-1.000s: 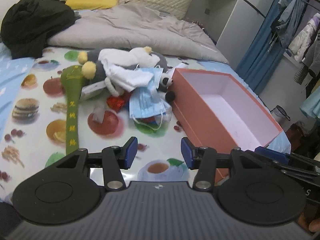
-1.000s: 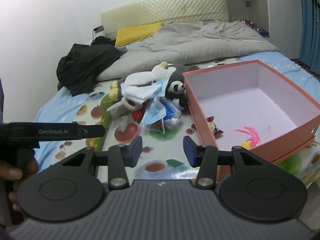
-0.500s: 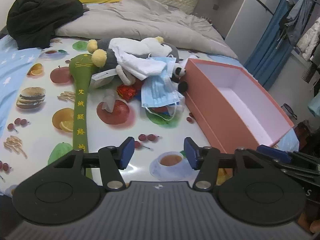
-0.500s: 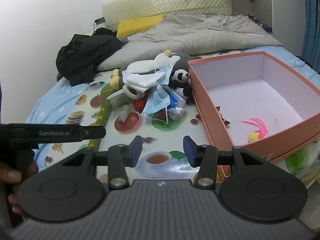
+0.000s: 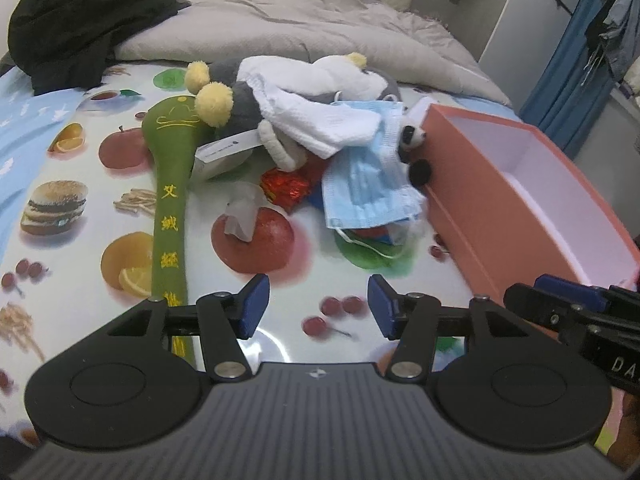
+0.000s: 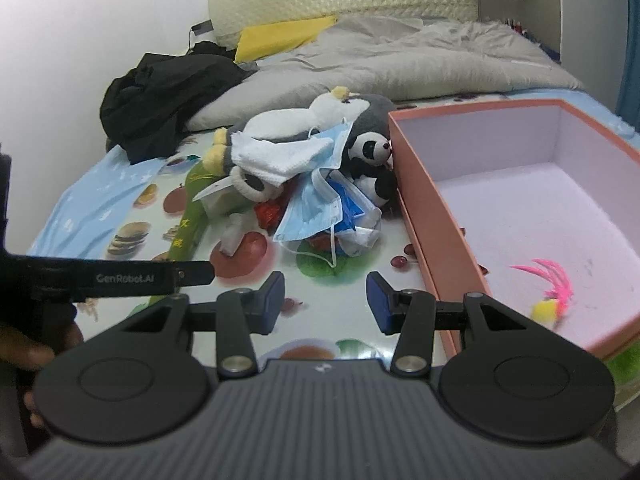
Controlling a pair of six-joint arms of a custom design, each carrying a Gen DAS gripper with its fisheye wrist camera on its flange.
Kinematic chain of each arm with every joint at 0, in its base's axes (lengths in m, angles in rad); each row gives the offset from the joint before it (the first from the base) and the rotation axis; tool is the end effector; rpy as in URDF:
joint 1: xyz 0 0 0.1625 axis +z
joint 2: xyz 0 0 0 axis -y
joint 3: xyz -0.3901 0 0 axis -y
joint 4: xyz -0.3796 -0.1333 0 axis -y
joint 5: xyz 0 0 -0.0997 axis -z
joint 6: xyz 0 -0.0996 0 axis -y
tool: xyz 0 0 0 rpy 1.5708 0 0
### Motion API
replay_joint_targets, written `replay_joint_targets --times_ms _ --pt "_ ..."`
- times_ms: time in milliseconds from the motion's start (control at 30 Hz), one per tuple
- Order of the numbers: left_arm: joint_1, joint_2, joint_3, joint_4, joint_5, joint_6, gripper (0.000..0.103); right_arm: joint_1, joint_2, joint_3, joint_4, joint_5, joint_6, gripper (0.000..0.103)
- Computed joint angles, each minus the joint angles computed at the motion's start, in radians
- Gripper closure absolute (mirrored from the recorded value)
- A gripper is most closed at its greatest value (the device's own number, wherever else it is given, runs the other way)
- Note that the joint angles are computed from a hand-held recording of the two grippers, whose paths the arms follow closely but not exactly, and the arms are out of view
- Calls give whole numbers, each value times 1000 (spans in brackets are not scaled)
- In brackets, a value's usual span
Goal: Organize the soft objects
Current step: 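Move both grippers back toward the pile of soft items, then grasp the blue face mask with the right gripper while the left grasps the clear plastic cup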
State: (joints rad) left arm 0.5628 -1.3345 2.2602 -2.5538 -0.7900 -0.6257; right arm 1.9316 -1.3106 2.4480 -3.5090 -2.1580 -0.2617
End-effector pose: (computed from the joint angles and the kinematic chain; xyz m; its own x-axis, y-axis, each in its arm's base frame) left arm -0.2494 -0.3978 0.1735 -0.8294 0.1576 -0.5360 0.4425 0.7710 -0.4580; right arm 0.2103 -0.3361 0.2088 -0.8244 -0.0929 0.5583 -0.4752 0.6494 -0.5937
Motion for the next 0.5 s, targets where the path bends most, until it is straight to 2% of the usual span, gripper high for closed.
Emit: replay_joint_targets --times_ms 300,500 --pt "146 142 -90 -110 20 142 42 -87 129 -122 -6 85 -51 55" --pt "207 235 -158 -194 44 271 42 -117 195 -218 22 122 -86 55"
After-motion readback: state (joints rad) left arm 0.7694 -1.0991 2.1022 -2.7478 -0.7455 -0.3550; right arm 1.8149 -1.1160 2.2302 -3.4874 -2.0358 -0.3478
